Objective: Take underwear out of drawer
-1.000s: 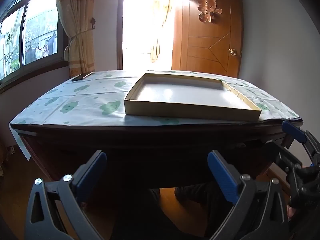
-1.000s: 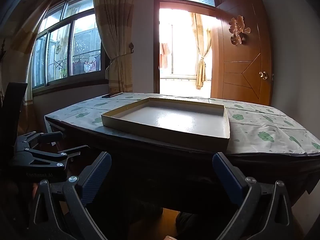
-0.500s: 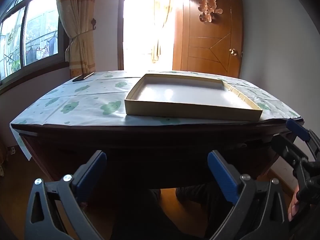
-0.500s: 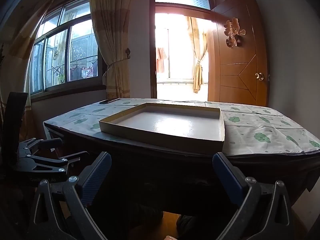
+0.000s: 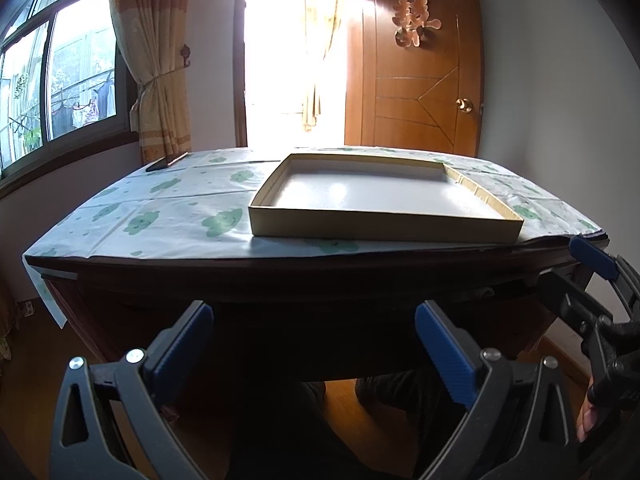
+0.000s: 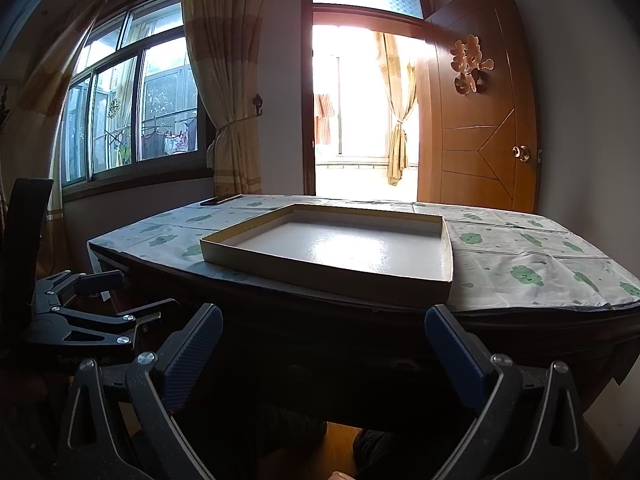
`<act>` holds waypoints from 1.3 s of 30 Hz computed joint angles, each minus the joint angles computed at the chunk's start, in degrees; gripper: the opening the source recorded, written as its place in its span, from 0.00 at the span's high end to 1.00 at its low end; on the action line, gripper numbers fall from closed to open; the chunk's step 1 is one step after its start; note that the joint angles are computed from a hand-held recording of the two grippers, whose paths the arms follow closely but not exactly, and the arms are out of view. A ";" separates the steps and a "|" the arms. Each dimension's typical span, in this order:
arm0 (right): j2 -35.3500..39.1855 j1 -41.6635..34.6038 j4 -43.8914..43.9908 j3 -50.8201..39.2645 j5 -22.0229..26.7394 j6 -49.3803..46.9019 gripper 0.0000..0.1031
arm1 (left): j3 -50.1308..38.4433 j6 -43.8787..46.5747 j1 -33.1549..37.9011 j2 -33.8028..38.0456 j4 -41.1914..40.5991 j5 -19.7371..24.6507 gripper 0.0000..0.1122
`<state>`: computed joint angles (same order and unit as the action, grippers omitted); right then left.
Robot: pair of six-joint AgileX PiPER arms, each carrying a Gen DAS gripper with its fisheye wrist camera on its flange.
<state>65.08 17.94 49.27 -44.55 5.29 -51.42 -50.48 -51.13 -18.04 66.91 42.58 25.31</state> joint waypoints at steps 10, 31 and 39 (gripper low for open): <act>0.02 -0.49 6.81 0.26 0.02 -6.47 0.01 | 0.07 -2.24 -0.93 0.21 2.45 0.77 0.08; -0.17 -0.87 10.05 0.67 0.16 -9.62 0.01 | 0.16 -2.90 -1.24 0.15 3.16 1.00 0.08; -0.23 -0.80 11.00 0.93 -0.01 -10.49 0.01 | 0.13 -2.93 -1.19 0.17 3.17 0.93 0.08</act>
<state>64.85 17.14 60.27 -43.62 5.28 -61.92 -50.35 -54.06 -19.23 67.07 45.75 26.24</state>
